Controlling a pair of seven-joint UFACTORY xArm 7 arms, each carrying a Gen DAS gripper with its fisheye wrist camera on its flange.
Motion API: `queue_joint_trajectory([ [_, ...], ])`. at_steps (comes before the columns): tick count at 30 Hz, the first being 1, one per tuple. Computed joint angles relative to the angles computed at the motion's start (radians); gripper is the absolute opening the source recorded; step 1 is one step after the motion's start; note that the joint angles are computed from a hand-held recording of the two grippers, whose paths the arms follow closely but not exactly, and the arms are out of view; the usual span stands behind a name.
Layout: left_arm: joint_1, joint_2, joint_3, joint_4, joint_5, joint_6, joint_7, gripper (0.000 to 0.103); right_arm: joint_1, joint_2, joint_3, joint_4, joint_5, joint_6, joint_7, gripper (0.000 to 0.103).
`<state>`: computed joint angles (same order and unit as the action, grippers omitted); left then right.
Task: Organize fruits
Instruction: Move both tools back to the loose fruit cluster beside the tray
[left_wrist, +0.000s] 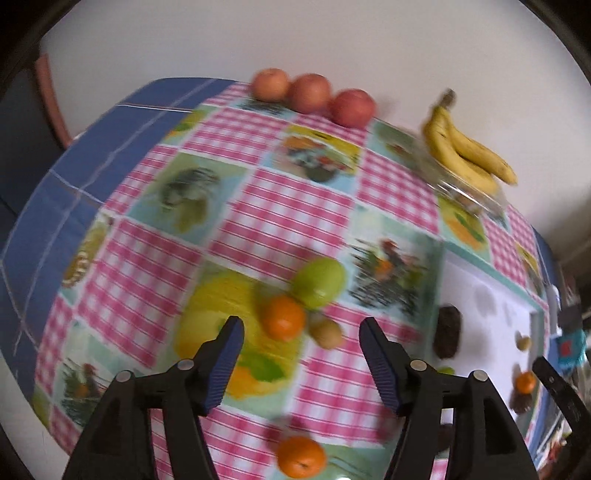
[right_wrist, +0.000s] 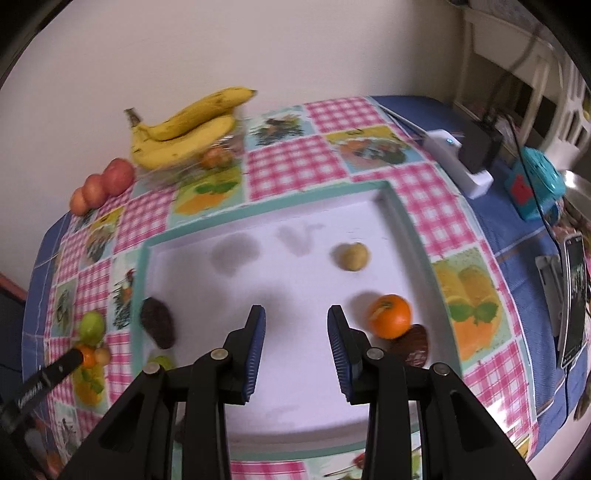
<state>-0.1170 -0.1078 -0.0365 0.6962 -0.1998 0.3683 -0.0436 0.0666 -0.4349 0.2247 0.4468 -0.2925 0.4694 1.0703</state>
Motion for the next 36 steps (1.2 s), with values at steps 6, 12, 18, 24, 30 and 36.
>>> queue_joint_trajectory([
  [6,0.059,0.030,0.023,0.013,0.098,-0.023,-0.048,0.071,0.034,0.073,0.033,0.074,-0.011,-0.014,0.020,0.045],
  [12,0.103,0.049,0.034,0.020,0.173,-0.038,-0.112,0.086,0.079,0.158,0.046,0.156,-0.047,-0.011,0.046,0.054],
  [18,0.128,0.060,0.032,0.021,0.268,-0.044,-0.207,0.101,0.129,0.217,0.036,0.216,-0.083,0.012,0.058,0.068],
  [24,0.137,0.058,0.024,0.015,0.393,-0.056,-0.306,0.103,0.160,0.244,0.024,0.245,-0.124,0.042,0.065,0.079],
  [30,0.138,0.052,0.021,0.000,0.470,-0.090,-0.344,0.103,0.160,0.236,0.020,0.241,-0.183,0.063,0.116,0.082],
  [36,0.143,0.024,0.020,-0.040,0.470,-0.165,-0.332,0.103,0.153,0.230,0.014,0.223,-0.204,0.025,0.159,0.102],
])
